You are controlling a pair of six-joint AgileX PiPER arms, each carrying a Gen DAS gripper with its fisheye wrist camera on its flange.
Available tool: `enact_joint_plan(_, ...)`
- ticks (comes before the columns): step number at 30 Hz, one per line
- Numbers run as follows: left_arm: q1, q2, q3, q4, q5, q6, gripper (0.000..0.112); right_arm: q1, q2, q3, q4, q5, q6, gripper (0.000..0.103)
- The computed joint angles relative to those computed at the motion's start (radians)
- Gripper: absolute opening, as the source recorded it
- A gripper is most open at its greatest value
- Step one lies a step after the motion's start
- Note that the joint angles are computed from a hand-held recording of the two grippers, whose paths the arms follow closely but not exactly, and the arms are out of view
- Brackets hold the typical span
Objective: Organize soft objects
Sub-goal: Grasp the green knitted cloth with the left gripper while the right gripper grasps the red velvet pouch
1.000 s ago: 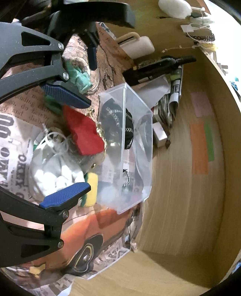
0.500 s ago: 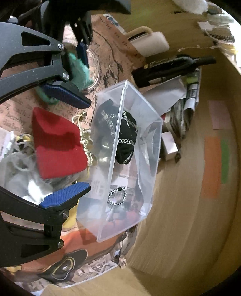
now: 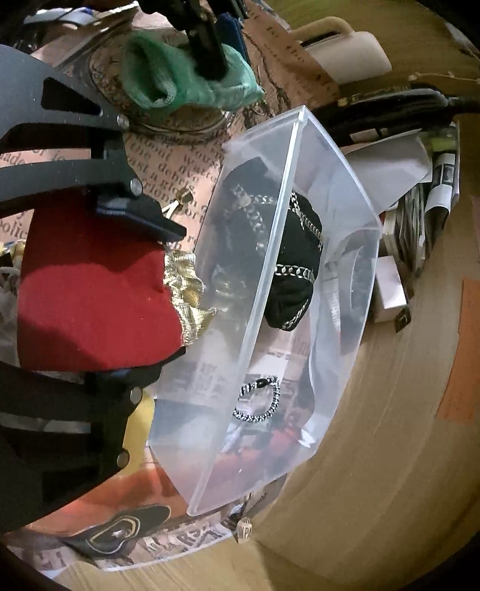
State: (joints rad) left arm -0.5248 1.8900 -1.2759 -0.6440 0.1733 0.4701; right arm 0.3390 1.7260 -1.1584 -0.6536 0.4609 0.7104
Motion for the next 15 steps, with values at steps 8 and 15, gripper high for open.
enact_joint_plan(8, -0.009, -0.009, -0.009, -0.006, -0.019, 0.003, 0.036, 0.011, -0.041, 0.023, -0.035, -0.004, 0.04, 0.028)
enact_joint_plan(15, -0.031, -0.039, -0.033, 0.152, -0.039, -0.15, 0.036, 0.031, -0.135, 0.085, -0.128, -0.03, 0.14, 0.027)
